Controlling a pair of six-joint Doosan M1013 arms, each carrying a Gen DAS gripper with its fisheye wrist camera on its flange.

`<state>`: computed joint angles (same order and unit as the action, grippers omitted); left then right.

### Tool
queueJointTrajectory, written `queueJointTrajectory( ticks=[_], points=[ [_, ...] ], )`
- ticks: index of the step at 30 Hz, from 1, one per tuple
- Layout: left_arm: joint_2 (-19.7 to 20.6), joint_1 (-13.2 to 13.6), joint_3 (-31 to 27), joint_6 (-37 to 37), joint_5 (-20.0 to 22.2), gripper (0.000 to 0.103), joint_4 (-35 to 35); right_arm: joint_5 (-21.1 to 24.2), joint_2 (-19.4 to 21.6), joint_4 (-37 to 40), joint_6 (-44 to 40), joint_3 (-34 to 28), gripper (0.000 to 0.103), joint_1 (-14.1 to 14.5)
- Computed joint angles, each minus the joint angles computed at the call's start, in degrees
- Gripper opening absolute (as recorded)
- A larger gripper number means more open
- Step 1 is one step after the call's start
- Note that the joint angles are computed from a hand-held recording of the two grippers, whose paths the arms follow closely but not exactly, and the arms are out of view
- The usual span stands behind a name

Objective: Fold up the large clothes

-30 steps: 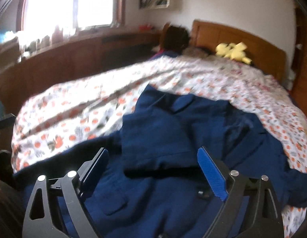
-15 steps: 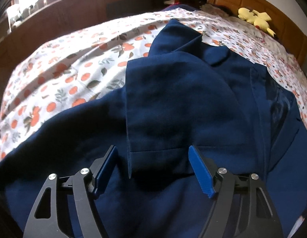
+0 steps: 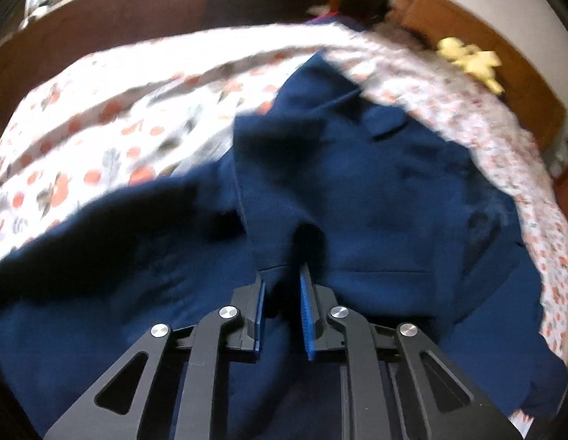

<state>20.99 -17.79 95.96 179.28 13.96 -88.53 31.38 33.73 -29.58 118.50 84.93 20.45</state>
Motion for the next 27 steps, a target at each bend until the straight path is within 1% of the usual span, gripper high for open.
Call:
queueJointTrajectory(
  ticks=[1, 3, 7, 15, 16, 17, 22, 23, 24, 25, 27],
  points=[
    [0.0, -0.1, 0.0, 0.1, 0.0, 0.1, -0.1, -0.8, -0.5, -1.8, 2.3, 0.5, 0.012, 0.0],
    [0.1, -0.1, -0.1, -0.8, 0.3, 0.1, 1.0, -4.5, -2.6, -6.1, 7.1, 2.8, 0.011, -0.1],
    [-0.1, -0.3, 0.1, 1.0, 0.6, 0.1, -0.8, -7.8, -6.1, -15.9, 16.5, 6.1, 0.011, 0.0],
    [0.0, -0.5, 0.0, -0.4, 0.8, 0.1, 0.7, -12.1, -12.2, -24.5, 24.6, 11.3, 0.01, 0.0],
    [0.1, -0.5, 0.0, -0.4, 0.8, 0.1, 0.7, -12.7, -13.2, -26.8, 26.8, 12.4, 0.01, 0.0],
    [0.1, -0.5, 0.0, -0.5, 0.9, 0.1, 0.8, -12.9, -13.8, -28.9, 28.8, 13.3, 0.01, 0.1],
    [0.3, -0.8, 0.2, -0.7, 0.8, 0.1, 2.3, -14.0, -17.4, -41.9, 44.0, 19.2, 0.01, -0.1],
    [0.3, -0.9, 0.1, -1.2, 0.9, 0.1, 2.8, -14.0, -18.1, -46.3, 49.5, 20.7, 0.01, -0.3],
    [0.4, -0.9, 0.1, -1.9, 1.1, 0.1, 3.5, -14.1, -18.4, -48.9, 52.6, 21.6, 0.01, -0.5],
    [0.4, -0.9, 0.0, -2.1, 1.3, 0.1, 3.7, -13.9, -18.6, -50.9, 55.1, 22.5, 0.01, -0.6],
    [0.5, -1.2, 0.0, -2.3, 1.6, 0.1, 4.2, -13.7, -18.7, -51.2, 56.9, 23.9, 0.01, -1.0]
  ],
)
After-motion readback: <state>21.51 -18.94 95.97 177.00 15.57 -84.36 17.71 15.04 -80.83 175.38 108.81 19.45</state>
